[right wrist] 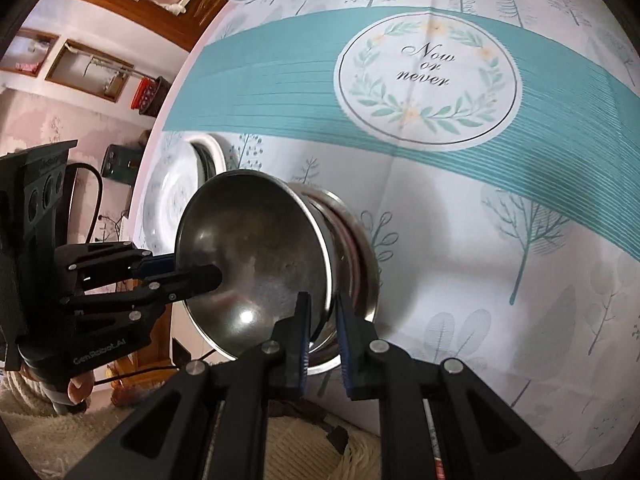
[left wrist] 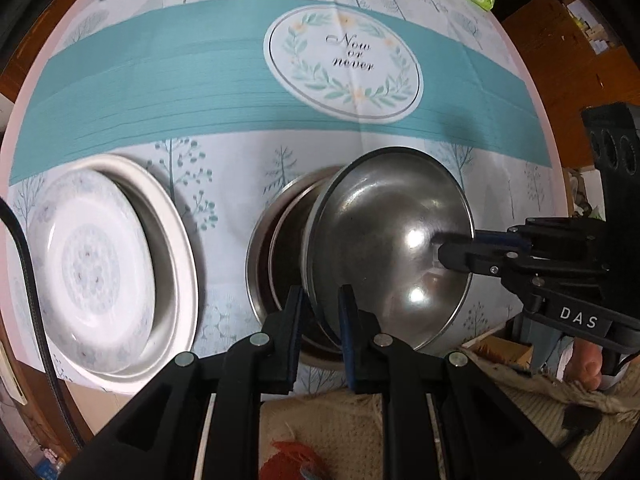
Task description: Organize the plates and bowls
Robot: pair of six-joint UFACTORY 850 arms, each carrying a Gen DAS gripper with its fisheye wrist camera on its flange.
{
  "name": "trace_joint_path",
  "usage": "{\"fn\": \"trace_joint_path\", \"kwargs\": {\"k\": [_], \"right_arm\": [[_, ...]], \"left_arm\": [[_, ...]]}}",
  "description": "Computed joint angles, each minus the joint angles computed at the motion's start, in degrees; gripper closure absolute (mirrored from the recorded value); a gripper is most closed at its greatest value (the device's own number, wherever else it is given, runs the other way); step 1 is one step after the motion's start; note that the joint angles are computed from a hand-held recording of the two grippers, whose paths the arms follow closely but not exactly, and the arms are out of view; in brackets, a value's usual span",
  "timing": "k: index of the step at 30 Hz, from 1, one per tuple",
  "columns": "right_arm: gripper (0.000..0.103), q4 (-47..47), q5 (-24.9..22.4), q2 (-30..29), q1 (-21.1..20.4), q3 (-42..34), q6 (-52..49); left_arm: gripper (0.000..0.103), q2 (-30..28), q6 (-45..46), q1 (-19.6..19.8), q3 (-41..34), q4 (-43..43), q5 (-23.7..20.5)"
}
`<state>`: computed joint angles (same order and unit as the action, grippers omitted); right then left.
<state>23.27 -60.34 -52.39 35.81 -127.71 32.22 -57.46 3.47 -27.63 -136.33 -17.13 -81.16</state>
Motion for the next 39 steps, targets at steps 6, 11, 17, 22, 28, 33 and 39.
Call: {"fn": "trace_joint_path", "kwargs": {"k": [6, 11, 17, 22, 28, 33, 39], "right_arm": [[0.087, -1.53, -4.02, -2.60, 0.80, -4.08, 0.09], [0.067, -4.41, -3.73, -1.62, 1.22, -3.66, 0.49], [0.061, -7.87, -2.19, 0.22, 1.59, -1.82, 1.73], [0.061, -8.81, -0.46, 1.55, 1.82, 0.03, 2.06], [0.061, -11.95, 3.09, 4.25, 2.47, 3.11, 3.77], [0.059, -16.46, 5.46, 5.74, 3.43, 4.45, 5.98], [0.055, -20.21, 7.06, 6.88, 4.13, 6.48, 8.51]], "left_arm": [[0.073, 1.36, 1.60, -0.04, 3.04, 0.02, 0.44], [0.045, 4.97, 2.87, -0.60, 7.33, 3.16, 5.85], [0.039, 7.21, 2.58, -0.08, 8.75, 3.85, 9.42], [0.039, 7.40, 1.23, 0.18, 8.32, 2.56, 10.43], [0.038, 9.61, 2.14, -0.08, 10.47, 3.02, 14.09], [0.035, 11.37, 3.02, -0.44, 12.75, 3.37, 17.95], [0.035, 12.55, 3.74, -0.44, 15.43, 2.64, 22.12]]}}
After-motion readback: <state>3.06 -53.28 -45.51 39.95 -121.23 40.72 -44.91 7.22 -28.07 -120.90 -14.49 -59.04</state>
